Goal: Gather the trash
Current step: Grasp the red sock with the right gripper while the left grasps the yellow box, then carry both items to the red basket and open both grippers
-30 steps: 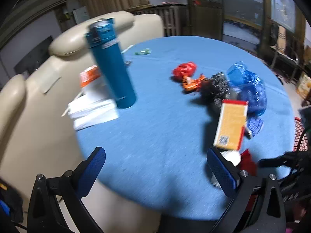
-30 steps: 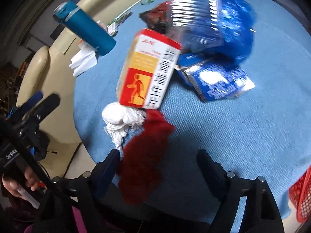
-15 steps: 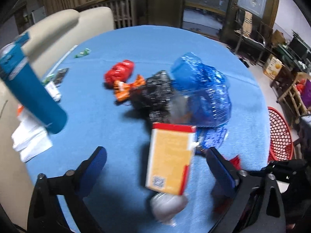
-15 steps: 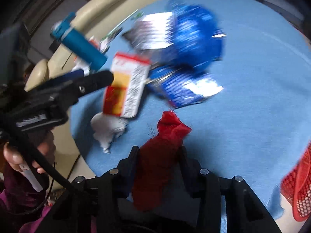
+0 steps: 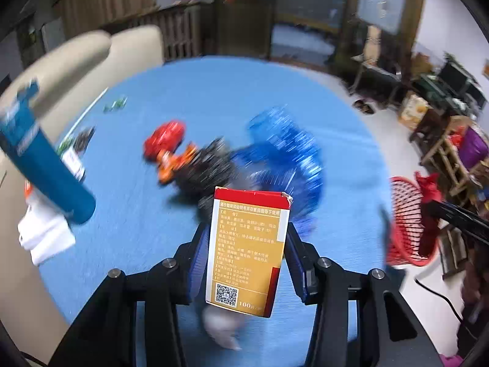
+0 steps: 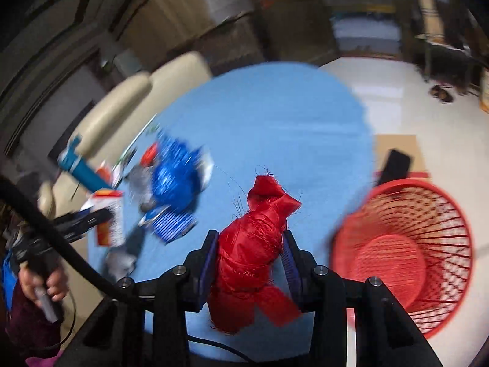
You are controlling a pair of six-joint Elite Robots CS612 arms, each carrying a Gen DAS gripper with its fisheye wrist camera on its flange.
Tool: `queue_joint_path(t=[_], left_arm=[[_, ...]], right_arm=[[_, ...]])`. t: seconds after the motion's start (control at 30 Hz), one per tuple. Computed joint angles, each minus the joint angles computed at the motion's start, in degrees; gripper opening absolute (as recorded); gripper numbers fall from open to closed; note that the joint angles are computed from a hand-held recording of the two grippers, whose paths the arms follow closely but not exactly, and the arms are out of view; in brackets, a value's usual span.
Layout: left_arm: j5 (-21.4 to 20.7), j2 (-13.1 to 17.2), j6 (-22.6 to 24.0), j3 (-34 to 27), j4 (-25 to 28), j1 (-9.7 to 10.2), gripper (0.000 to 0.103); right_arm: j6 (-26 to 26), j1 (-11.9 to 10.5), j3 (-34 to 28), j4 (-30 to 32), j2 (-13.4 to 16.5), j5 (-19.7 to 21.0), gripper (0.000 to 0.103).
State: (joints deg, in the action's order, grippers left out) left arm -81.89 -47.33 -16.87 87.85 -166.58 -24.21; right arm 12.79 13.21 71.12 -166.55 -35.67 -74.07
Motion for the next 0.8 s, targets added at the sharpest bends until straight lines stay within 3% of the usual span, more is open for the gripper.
queue_joint_path(t=[0.17,0.4,0.57,0.67,0.77,0.8], left_arm=[[-2.3,-0.4,6.0,-2.0,-1.9,-3.01,0.049],[-6.7,5.2,13.5,-12.4,5.1,-7.08,0.05],[-9.9,10.1,15.0,-20.7,12.8,-8.78,0.05],[-9.3,11.5,16.7,-22.8,14.5,-10.1,0.051],[-9.7,12.7,17.7,-24.9,16.4,-10.85,0.055],[-9.7,13.0,17.8,-25.4,16.9,-10.93,0.062]], right_arm=[[3.5,-2.6,5.2,-5.5,-2.7,-5.8,0.043],[5.7,-4.6,10.5,-8.9,-5.1,-11.2,0.043],[8.3,-6.2,11.9,-9.7,-5.2,-10.8,0.045],[10.3,-7.0,12.6,-10.8,-5.2,-10.5,0.046],[12.7,-7.7,13.0,-11.5,-5.1,-9.0,0.054],[13.0,-8.0,13.4,-12.0,-5.1,-8.6,0.059]])
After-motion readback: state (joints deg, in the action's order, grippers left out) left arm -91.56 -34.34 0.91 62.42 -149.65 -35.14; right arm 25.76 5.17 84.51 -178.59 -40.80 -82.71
